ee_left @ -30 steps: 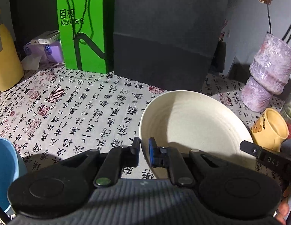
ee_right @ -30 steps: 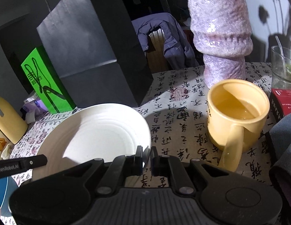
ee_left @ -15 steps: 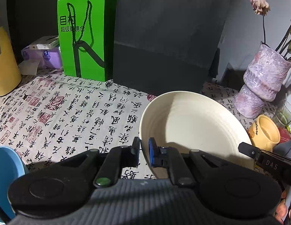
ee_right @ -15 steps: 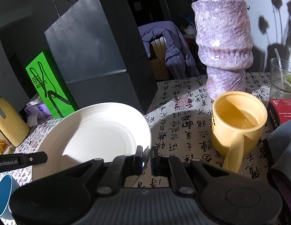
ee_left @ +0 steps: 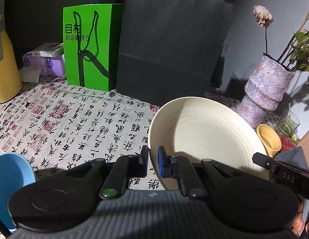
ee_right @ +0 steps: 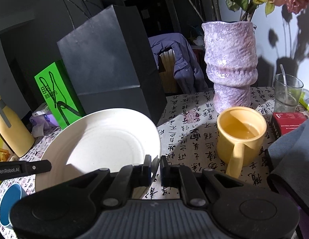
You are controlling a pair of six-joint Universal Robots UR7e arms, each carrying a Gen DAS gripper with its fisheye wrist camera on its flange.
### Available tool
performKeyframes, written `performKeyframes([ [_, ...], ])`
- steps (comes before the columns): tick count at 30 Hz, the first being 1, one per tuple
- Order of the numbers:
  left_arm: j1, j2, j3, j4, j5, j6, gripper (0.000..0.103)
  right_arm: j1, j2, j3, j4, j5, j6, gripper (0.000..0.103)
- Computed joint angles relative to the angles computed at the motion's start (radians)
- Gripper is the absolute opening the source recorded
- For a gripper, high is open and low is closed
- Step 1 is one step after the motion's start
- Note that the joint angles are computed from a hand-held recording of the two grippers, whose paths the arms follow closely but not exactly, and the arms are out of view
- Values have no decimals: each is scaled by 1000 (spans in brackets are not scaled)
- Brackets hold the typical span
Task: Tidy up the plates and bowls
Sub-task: 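Lift the held cream plate off the tablecloth with both tools, then carry the held cream plate back toward the blue bowl with both tools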
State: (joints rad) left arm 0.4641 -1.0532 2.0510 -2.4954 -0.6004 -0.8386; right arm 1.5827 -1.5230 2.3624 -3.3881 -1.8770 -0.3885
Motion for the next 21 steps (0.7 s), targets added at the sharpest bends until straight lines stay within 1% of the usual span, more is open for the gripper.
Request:
performKeyframes([
  [12, -54, -66, 54, 10, -14, -20, 10, 42, -77, 66, -11, -39, 26, 8],
  [21, -95, -117, 92, 40, -21, -57, 10, 96, -118, 107, -29, -92, 32, 8],
])
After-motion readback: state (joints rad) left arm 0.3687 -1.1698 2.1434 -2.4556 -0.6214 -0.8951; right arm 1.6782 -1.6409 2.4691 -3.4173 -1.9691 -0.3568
